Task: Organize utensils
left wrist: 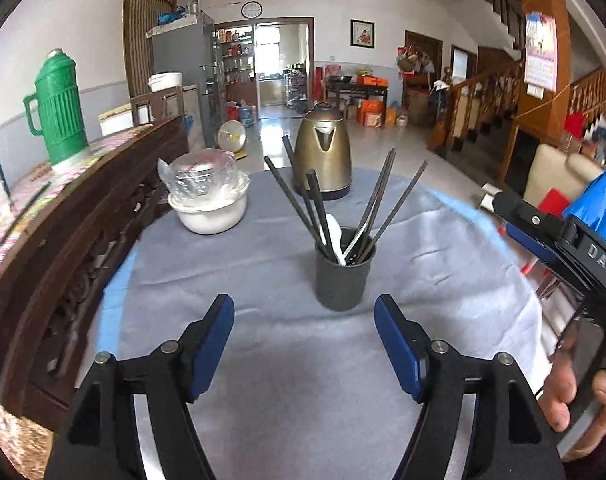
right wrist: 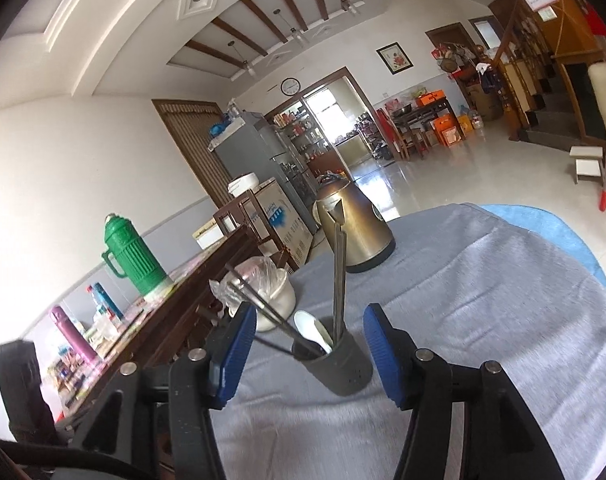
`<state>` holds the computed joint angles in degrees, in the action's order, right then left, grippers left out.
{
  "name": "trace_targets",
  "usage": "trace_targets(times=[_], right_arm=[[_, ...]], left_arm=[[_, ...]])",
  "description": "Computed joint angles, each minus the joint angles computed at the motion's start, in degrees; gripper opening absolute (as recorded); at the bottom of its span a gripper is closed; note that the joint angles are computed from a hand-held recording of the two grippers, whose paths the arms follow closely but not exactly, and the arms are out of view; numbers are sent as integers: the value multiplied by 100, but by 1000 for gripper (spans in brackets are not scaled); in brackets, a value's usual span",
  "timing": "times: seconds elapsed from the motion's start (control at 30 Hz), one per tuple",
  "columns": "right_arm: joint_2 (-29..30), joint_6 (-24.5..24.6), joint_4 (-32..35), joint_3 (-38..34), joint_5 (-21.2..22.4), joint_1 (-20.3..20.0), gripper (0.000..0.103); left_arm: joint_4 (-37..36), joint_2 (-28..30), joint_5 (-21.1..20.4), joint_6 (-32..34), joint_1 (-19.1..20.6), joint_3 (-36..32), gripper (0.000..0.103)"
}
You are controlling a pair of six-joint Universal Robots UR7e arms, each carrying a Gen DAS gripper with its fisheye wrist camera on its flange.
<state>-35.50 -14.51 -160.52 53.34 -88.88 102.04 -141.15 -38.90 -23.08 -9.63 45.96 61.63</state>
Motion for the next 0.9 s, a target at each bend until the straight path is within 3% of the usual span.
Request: trace_targets(times=[0.27,0.53,0.9], right_arm=[[-381,-22,-145,631,-438,99,60],[-607,-507,-375,1113,-1048,263,60],[-716,-744,-470,1370,-1766,426,60]], left_arm=[[428,-113,685,-488,-133,219,82],[521,-170,1168,-739,-143,402,84],[1882,-323,1512,-1992,-101,488,85]])
